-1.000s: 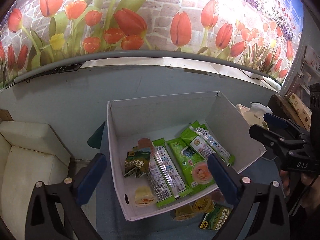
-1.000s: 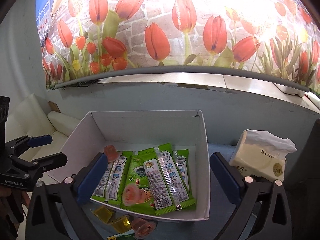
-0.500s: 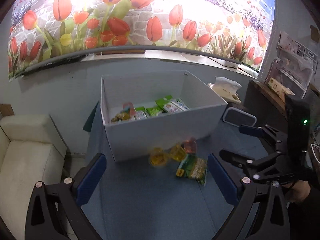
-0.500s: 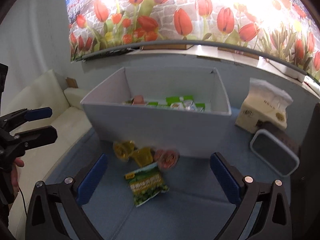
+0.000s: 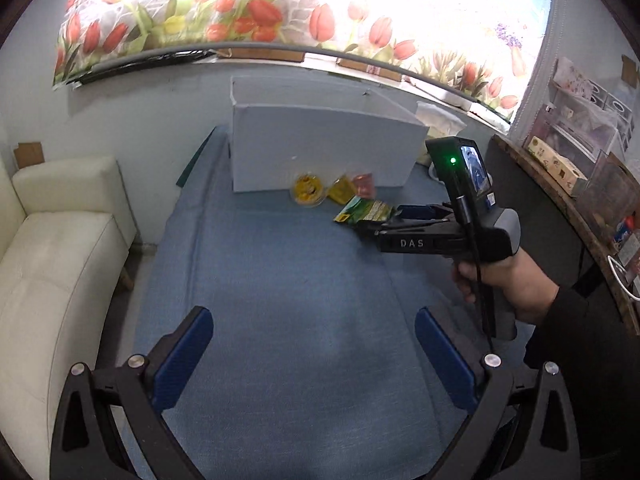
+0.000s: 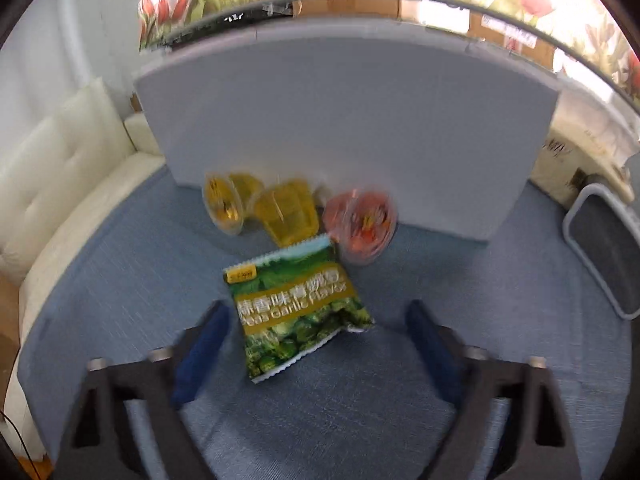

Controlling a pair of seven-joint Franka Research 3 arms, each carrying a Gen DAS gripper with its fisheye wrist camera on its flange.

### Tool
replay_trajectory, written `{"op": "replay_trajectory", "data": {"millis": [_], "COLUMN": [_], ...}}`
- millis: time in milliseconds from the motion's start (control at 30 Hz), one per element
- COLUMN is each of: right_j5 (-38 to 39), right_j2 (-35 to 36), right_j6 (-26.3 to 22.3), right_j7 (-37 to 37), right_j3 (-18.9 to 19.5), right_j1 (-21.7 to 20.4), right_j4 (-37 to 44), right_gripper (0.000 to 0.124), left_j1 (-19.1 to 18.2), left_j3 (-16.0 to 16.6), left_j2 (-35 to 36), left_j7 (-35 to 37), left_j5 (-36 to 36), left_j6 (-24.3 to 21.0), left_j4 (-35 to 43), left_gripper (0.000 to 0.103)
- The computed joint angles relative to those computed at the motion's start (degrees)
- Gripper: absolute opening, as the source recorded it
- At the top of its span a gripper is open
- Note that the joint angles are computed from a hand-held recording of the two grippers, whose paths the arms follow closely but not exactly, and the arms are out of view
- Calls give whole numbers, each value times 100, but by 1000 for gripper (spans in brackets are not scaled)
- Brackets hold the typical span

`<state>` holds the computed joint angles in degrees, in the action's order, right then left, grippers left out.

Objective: Organize snacks
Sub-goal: 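Grasp the last green pea snack packet with the right tool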

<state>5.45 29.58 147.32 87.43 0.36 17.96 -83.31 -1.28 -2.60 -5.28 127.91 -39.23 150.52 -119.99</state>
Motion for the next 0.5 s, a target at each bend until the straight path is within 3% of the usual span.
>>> {"op": "replay_trajectory", "data": {"millis": [33,300,500], "right_j5": [-82,-23,156], "right_j2": [-14,-94,-794], "right_j6": [168,157,596], "right_j7": [-4,-387,-512], "right_j3": [-38,65,118], "right_j1": [46,25,-9], "right_j4": [-75,-173,-1084], "right_gripper": [81,58,56], "left_j1": [20,124,221], "left_j3": [7,-53,-242], "left_j2": [27,255,816], "left_j7": [-71,-262,-680], "left_j5": [61,82,506], "left_j6": [-39,-50,-91], "left_j4": [20,188,818], "left_gripper": [103,103,103]}}
